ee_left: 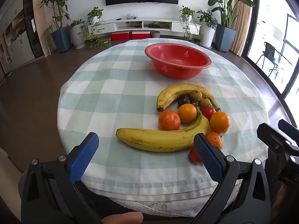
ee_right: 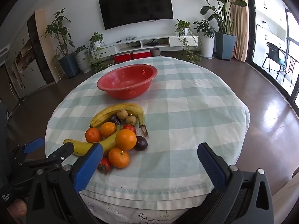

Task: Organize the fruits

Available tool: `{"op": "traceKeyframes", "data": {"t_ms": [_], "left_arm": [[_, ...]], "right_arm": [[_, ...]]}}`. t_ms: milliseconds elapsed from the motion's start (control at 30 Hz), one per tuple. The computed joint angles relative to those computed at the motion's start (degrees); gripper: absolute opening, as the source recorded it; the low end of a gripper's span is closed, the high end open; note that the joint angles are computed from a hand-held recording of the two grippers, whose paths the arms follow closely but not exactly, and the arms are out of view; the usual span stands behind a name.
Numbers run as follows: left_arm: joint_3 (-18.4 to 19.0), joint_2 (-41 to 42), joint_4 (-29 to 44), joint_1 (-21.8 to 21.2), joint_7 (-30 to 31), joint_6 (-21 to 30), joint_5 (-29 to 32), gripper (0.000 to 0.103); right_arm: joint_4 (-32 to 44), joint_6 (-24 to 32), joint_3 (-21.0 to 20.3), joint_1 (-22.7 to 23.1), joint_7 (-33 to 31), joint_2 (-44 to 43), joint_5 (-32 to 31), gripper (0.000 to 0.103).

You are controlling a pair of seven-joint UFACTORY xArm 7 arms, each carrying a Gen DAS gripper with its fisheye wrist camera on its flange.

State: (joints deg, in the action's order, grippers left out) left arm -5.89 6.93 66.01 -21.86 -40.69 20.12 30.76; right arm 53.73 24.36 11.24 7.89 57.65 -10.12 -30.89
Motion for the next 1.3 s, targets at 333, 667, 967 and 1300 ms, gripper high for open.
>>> {"op": "traceKeyframes", "data": {"t_ms": [333,667,967,1300], "left_arm": [[0.32,0.30,0.17,-0.22,-1.35,-0.05,1.48,0.103],[0.63,0.78,-0.48,0.09,-1.19,-1.07,1.52,0.103],[0.81,0.62,-0.77,-0.10,-2.09,-0.85,2.40,0.103],[0.71,0.63,-0.82,-0.01,-1.94,-0.95,2.28,0.103]], "right_arm": [[0.59,0.63,0.01,0.26,0.17,0.70,-0.35,0.103],[-0.27,0.37,0.08,0.26,0.56,0.55,-0.70,0.103],[-0.06,0.99,-0.43,0.76,0.04,1.19,-0.08,0.103],[-0.02,1.30,-0.68,0.97,-0.31,1.30,0.19,0.103]]}}
